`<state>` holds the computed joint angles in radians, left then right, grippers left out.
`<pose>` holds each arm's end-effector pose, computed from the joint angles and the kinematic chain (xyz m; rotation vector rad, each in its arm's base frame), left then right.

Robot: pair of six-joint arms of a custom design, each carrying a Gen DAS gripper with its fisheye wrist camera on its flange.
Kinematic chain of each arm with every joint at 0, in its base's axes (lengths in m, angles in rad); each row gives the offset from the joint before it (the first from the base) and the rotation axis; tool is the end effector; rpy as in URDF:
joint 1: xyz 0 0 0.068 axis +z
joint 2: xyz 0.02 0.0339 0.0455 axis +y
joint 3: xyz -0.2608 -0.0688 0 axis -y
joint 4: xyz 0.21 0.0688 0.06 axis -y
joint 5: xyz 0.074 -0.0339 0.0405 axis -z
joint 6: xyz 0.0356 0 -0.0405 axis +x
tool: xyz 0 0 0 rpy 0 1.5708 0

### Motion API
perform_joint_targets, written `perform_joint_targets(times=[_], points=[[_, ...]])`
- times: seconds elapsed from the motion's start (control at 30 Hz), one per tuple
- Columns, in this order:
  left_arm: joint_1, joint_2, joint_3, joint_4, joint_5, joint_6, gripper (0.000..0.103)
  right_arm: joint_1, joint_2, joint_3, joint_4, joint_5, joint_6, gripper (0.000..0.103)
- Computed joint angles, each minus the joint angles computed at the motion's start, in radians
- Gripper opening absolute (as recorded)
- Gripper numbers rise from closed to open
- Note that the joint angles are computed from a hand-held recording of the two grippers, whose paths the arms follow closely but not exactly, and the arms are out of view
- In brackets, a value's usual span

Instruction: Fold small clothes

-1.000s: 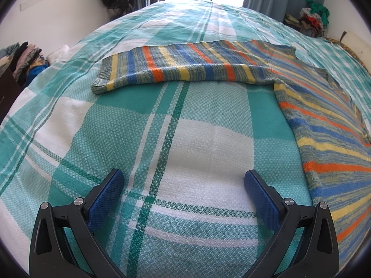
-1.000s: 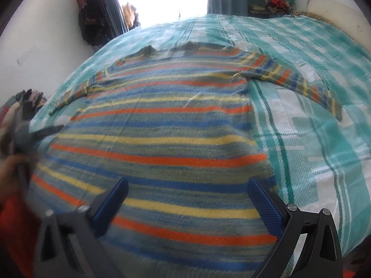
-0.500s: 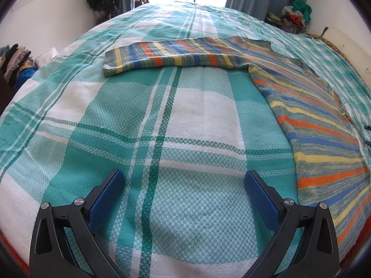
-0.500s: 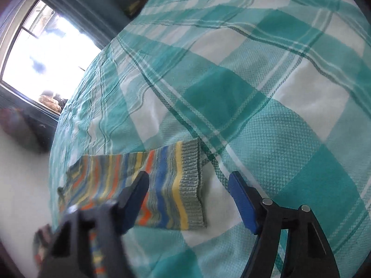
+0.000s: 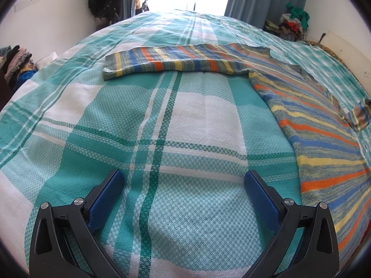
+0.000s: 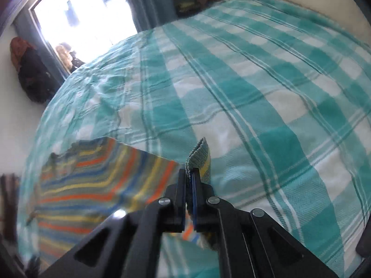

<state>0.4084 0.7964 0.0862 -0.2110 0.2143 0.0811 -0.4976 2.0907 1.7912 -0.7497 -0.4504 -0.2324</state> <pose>0.0964 0.0335 0.1219 -0.3131 2.4433 -0.0560 0.3771 -0.1872 0.2433 0.1780 2.4836 0.2951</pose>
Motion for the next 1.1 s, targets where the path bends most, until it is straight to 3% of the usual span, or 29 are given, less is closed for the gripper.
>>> perform_joint_targets(times=[0.1, 0.23, 0.27, 0.3, 0.33, 0.43, 0.57, 0.6, 0.67, 0.73, 0.77, 0.8, 0.83, 0.87, 0.9, 1.03, 1.1], points=[[-0.004, 0.0, 0.0, 0.001, -0.002, -0.003, 0.103, 0.158, -0.049, 0.067, -0.119, -0.164, 0.059, 0.004], [-0.004, 0.001, 0.0, 0.004, -0.004, -0.003, 0.103, 0.397, -0.053, 0.009, -0.011, -0.281, 0.22, 0.008], [-0.003, -0.002, 0.0, 0.002, -0.003, -0.003, 0.103, 0.444, -0.014, 0.028, 0.0, -0.318, 0.249, 0.024], [-0.001, -0.004, -0.001, 0.002, 0.0, -0.002, 0.103, 0.481, 0.043, 0.09, -0.052, -0.331, 0.255, 0.049], [0.001, -0.007, -0.001, 0.0, 0.002, -0.002, 0.103, 0.509, 0.067, 0.104, -0.055, -0.317, 0.278, 0.052], [-0.001, -0.012, -0.003, -0.001, -0.001, -0.003, 0.103, 0.535, 0.062, 0.076, -0.039, -0.247, 0.256, 0.052], [-0.034, -0.012, -0.006, 0.008, -0.033, -0.026, 0.103, 0.514, 0.115, 0.169, -0.223, -0.141, 0.149, 0.052], [-0.036, -0.015, -0.007, 0.008, -0.036, -0.027, 0.103, 0.503, 0.147, 0.203, -0.278, -0.098, 0.101, 0.051], [-0.037, -0.016, -0.007, 0.009, -0.034, -0.03, 0.103, 0.489, 0.176, 0.148, -0.259, 0.035, 0.042, 0.049], [-0.036, -0.021, -0.009, 0.01, -0.032, -0.032, 0.103, 0.465, 0.223, 0.081, -0.215, 0.255, 0.025, 0.035], [-0.037, -0.024, -0.011, 0.011, -0.033, -0.033, 0.103, 0.439, 0.231, 0.033, -0.17, 0.343, 0.032, 0.015], [-0.039, -0.025, -0.013, 0.013, -0.036, -0.034, 0.103, 0.393, 0.2, -0.039, -0.098, 0.305, 0.021, 0.002], [-0.041, -0.026, -0.014, 0.013, -0.038, -0.036, 0.103, 0.359, 0.152, -0.108, -0.039, 0.289, 0.022, 0.002], [-0.041, -0.027, -0.013, 0.012, -0.038, -0.036, 0.103, 0.34, 0.091, -0.183, 0.012, 0.309, 0.024, 0.014], [-0.042, -0.027, -0.013, 0.012, -0.038, -0.037, 0.103, 0.327, 0.027, -0.254, 0.039, 0.321, 0.001, 0.015], [-0.044, -0.029, -0.013, 0.011, -0.04, -0.038, 0.103, 0.248, -0.233, -0.495, -0.138, 0.089, -0.254, 0.015], [-0.043, -0.029, -0.013, 0.011, -0.039, -0.037, 0.103, 0.203, -0.356, -0.665, -0.242, 0.02, -0.39, 0.026]])
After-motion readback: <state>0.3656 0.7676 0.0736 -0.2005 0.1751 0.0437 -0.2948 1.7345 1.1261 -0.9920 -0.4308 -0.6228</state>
